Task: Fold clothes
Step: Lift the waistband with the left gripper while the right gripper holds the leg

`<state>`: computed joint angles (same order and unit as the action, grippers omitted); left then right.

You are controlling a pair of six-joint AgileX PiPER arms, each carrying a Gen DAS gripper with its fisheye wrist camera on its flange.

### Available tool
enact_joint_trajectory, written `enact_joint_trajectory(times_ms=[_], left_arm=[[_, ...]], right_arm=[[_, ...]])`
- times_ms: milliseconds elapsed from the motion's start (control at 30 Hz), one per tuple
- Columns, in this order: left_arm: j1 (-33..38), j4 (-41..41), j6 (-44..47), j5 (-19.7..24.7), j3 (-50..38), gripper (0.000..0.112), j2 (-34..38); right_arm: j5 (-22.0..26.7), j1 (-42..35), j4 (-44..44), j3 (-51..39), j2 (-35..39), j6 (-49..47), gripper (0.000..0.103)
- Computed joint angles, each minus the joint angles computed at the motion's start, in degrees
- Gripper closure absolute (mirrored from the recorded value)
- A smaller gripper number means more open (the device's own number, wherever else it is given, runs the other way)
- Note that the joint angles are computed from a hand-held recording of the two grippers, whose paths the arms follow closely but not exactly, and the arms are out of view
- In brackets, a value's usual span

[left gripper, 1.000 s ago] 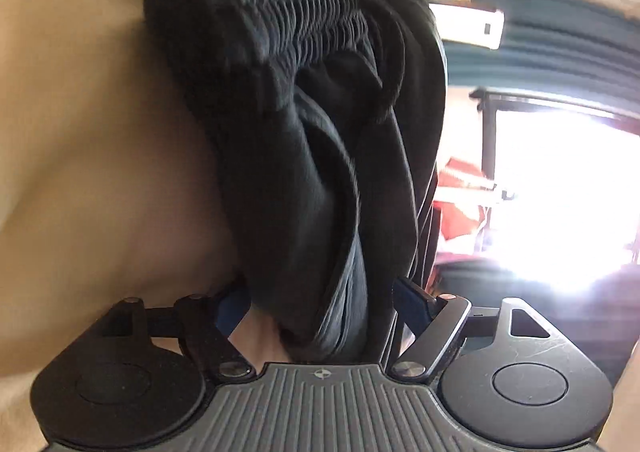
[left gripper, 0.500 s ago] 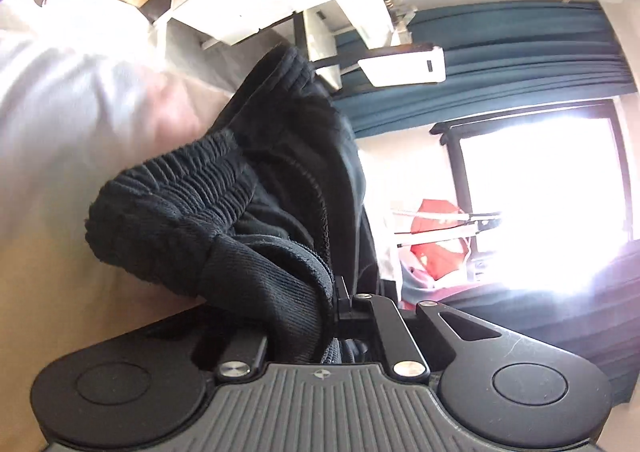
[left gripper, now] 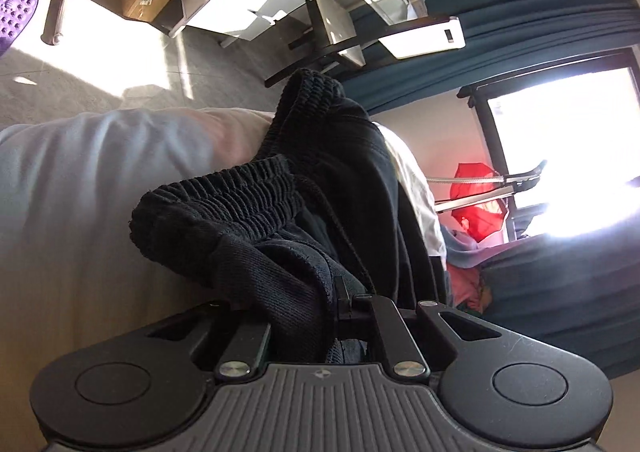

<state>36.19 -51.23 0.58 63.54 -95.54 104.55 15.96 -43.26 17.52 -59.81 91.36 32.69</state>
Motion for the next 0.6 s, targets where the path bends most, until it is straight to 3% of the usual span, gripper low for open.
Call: enact_joint_trajectory(times_ms=[67,267,300,367,400,467,500,533,600], left_arm=[[-0.4,2.6,0.8,-0.7,0.4,0.103,1.4],[-3.3,8.9,3.8,-1.7,-0.2,0.095,0.0],[-3.6,10.2,4.5,-0.6,-1.1,0.092,-0.5],[-4.5,12.9,7.2,1.1,-2.7,0.073,-1.2],[-4.9,13.9,9.2,1.3,-2.2,0.069,-2.5],[-5.7,16.0,14.0,-0.2,2.0,0.047,-7.1],[-5.9,16.7,16.2,-1.8,4.5,0.041,-9.7],[-6.1,17.2,18.3,-3.7,7.0,0.030,-12.2],[-6.7,16.9,21.1,-6.6,10.4,0.029,-16.7]], right_arm=[[4.7,-1.7,4.3,-0.5,2.3,-2.3,0.095],[3.8,-1.4,5.7,1.1,1.6,-5.3,0.092],[3.6,-1.2,5.4,1.5,1.1,-4.8,0.091],[3.6,-0.2,-1.8,1.6,0.0,2.1,0.085],[3.6,0.5,-6.7,1.5,-0.6,6.5,0.078],[3.9,2.3,-17.6,0.7,-1.7,14.9,0.056],[4.2,3.2,-23.3,0.5,-2.6,18.9,0.040],[4.2,4.2,-28.7,0.5,-3.5,22.9,0.034],[3.8,6.2,-37.9,1.2,-5.6,29.8,0.031]])
